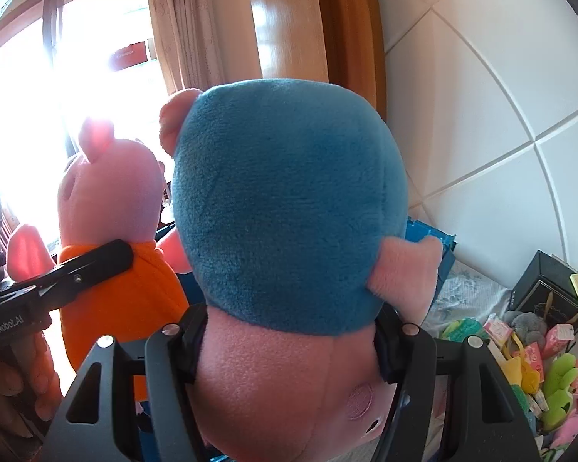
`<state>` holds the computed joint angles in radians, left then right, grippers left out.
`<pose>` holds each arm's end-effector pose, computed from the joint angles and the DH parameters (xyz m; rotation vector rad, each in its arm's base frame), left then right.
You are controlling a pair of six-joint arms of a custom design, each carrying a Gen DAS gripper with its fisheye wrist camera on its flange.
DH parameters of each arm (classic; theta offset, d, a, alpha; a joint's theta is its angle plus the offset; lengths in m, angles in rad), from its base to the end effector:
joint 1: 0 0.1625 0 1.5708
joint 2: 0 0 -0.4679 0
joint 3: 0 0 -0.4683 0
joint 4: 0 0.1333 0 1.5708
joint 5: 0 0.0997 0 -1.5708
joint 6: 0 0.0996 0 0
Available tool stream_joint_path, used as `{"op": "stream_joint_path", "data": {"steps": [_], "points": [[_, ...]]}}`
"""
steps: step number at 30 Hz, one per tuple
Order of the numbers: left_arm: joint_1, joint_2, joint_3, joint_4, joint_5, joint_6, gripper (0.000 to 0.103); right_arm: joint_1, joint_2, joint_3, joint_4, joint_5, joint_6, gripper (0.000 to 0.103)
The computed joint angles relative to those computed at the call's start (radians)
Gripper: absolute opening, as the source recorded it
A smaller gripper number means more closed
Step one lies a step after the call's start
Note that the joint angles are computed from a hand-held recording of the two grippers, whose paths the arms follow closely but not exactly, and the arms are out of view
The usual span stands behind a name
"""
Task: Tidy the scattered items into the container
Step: 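Lift and carry both pig plush toys over the blue crate, then open both tools to drop the pig toys into the crate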
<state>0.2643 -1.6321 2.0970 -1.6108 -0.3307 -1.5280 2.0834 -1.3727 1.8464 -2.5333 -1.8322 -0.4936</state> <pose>-0.3918 -0.3417 0.3490 0.0918 2.1824 -1.4520 0.4086 -0.5068 0.3695 1.2716 -2.5012 0.7028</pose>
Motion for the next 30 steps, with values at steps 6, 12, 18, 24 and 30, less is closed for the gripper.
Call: {"op": "stream_joint_path", "data": {"steps": [6,12,18,24,30], "points": [[0.070,-0.034,-0.007,0.109,0.010,-0.075,0.064,-0.006,0.079,-0.026,-0.022,-0.023,0.001,0.063],[0.113,-0.060,0.001,0.138,0.000,-0.089,0.064,-0.008,0.127,-0.041,-0.027,-0.052,0.006,0.063],[0.152,-0.054,0.010,0.033,0.016,0.014,0.064,-0.018,0.164,-0.068,-0.034,-0.067,0.010,0.064],[0.154,-0.028,-0.007,-0.012,0.032,0.062,0.066,-0.012,0.194,-0.105,-0.024,-0.081,0.030,0.064],[0.169,-0.040,-0.005,-0.004,0.051,0.036,0.084,-0.008,0.211,-0.121,-0.044,-0.103,0.045,0.082]]}}
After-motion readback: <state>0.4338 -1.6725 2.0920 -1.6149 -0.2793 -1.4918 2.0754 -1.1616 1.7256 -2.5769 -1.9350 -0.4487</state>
